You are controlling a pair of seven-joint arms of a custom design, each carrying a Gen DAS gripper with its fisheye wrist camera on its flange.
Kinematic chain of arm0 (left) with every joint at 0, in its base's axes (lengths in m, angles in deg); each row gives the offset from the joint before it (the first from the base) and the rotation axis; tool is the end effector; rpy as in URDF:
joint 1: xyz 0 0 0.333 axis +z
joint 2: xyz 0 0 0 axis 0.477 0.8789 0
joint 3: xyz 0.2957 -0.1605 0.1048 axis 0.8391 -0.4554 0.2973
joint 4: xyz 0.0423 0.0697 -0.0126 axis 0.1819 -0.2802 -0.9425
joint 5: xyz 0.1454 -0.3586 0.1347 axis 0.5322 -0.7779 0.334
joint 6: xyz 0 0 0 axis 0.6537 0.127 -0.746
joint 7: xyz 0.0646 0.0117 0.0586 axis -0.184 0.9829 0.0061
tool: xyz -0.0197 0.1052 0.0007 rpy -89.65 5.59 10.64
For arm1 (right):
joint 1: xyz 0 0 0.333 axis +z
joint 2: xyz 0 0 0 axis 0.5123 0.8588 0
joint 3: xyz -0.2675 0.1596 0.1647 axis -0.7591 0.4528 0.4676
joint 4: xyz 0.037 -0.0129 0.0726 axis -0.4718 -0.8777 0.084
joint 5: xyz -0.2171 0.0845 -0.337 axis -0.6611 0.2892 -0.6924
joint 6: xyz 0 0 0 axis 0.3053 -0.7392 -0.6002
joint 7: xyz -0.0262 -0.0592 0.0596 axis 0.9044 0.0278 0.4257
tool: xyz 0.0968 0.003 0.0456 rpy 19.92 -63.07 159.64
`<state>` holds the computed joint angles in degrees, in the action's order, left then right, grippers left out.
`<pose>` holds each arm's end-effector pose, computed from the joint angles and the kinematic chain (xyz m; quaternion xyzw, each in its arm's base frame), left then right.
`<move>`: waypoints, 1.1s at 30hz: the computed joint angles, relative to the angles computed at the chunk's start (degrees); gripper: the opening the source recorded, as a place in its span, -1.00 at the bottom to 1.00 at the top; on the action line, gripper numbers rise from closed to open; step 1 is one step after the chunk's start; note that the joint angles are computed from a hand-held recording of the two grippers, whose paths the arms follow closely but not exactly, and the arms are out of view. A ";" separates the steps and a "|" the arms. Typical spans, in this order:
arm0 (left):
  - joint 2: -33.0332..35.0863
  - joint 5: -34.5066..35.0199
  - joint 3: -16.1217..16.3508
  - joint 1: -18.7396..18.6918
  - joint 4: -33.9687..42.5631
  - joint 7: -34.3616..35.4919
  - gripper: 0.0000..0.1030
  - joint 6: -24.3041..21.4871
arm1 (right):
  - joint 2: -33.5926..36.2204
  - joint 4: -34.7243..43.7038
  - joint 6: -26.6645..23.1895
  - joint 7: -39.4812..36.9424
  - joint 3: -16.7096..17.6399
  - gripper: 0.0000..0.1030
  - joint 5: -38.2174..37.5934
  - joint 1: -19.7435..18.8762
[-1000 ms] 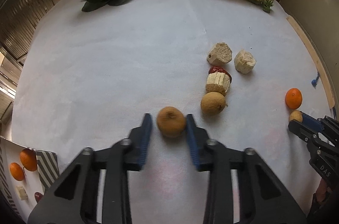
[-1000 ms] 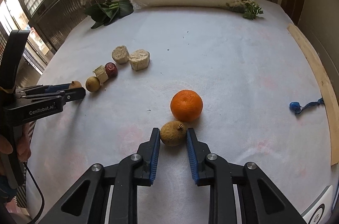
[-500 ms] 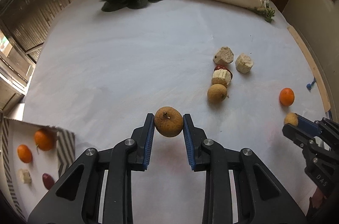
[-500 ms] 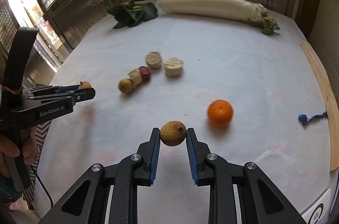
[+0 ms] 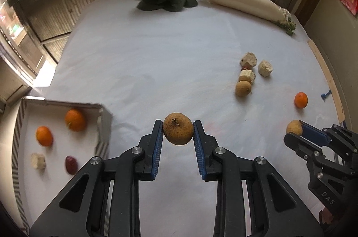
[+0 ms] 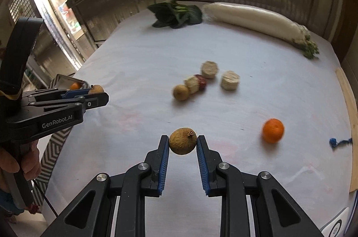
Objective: Organize fruits
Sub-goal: 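Carry the brown pear with the right tool into the tray while the left tool carries a small fruit there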
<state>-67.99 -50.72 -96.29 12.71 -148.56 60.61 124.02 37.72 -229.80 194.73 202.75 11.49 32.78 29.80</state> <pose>0.5237 -0.3057 0.4448 -0.4189 0.8737 -0.2329 0.0829 0.3828 0.1414 0.4145 -0.5630 0.7639 -0.2136 0.2322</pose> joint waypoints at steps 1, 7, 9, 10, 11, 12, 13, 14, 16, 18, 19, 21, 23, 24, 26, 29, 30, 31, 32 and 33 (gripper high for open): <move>-0.41 -0.51 0.11 0.23 -0.32 0.31 -0.49 -0.05 | 0.63 0.65 0.21 -0.08 0.32 -0.53 -0.18 0.13; -3.26 -2.61 1.78 1.94 -2.67 1.85 -0.49 -0.35 | 5.37 5.07 1.69 0.92 2.21 -0.53 -3.04 0.64; -4.00 -2.47 2.46 2.54 -3.35 1.56 -0.49 -0.31 | 7.50 7.13 2.17 1.41 2.50 -0.53 -4.66 1.20; -4.34 -2.39 2.84 2.91 -3.67 1.35 -0.49 -0.26 | 8.61 8.21 2.35 1.51 2.36 -0.53 -5.43 1.73; -4.63 -2.23 3.23 3.31 -3.95 1.08 -0.49 -0.21 | 9.50 9.10 2.46 1.56 2.01 -0.53 -6.05 2.42; -4.90 -2.00 3.61 3.74 -4.24 0.73 -0.49 -0.10 | 10.85 10.46 2.80 1.51 1.78 -0.53 -6.92 3.12; -5.05 -1.66 3.86 4.06 -4.42 0.27 -0.49 0.00 | 12.08 11.68 2.96 1.67 1.43 -0.53 -7.84 3.79; -5.23 -1.41 4.14 4.43 -4.63 -0.04 -0.49 0.09 | 12.89 12.52 3.04 2.03 1.06 -0.53 -8.67 4.41; -5.58 -0.59 4.79 5.31 -5.19 -0.86 -0.49 0.37 | 15.53 15.14 3.48 1.74 0.21 -0.53 -9.83 6.18; -5.83 0.04 5.32 6.14 -5.71 -1.69 -0.49 0.49 | 17.55 17.21 3.32 1.09 -0.76 -0.53 -10.41 8.12; -5.99 0.35 5.66 6.65 -6.03 -2.10 -0.49 0.53 | 18.72 18.34 3.29 0.46 -1.30 -0.53 -10.46 9.13; -6.13 0.93 6.22 7.59 -6.49 -2.95 -0.49 0.72 | 21.24 20.74 3.16 -1.58 -2.38 -0.53 -9.67 11.36; -6.25 1.55 6.60 8.37 -6.83 -3.57 -0.49 0.80 | 22.90 22.30 3.20 -3.75 -3.55 -0.53 -8.44 13.31; -6.25 1.86 6.88 8.85 -7.02 -3.88 -0.49 0.87 | 23.99 23.37 3.17 -4.81 -4.00 -0.53 -7.87 14.31; -6.18 2.25 7.21 9.57 -7.20 -4.31 -0.49 0.83 | 25.64 24.92 3.26 -7.24 -5.01 -0.53 -6.24 16.03; -6.03 2.52 7.57 10.49 -7.37 -4.61 -0.49 0.83 | 28.18 27.42 3.04 -11.19 -6.13 -0.53 -3.26 18.43; -6.02 2.52 7.68 10.76 -7.52 -4.48 -0.49 0.88 | 28.47 27.73 3.06 -12.15 -6.54 -0.53 -2.47 19.14; -5.92 2.56 7.77 11.01 -7.62 -4.44 -0.49 0.91 | 29.13 28.39 3.05 -13.25 -6.89 -0.53 -1.60 19.86; -5.75 2.54 7.84 11.23 -7.57 -4.35 -0.49 0.84 | 29.65 28.81 3.05 -14.52 -7.19 -0.53 -0.44 20.46; -5.47 2.52 7.92 11.46 -7.47 -4.28 -0.49 0.68 | 29.97 29.14 2.91 -15.62 -7.51 -0.53 0.63 21.08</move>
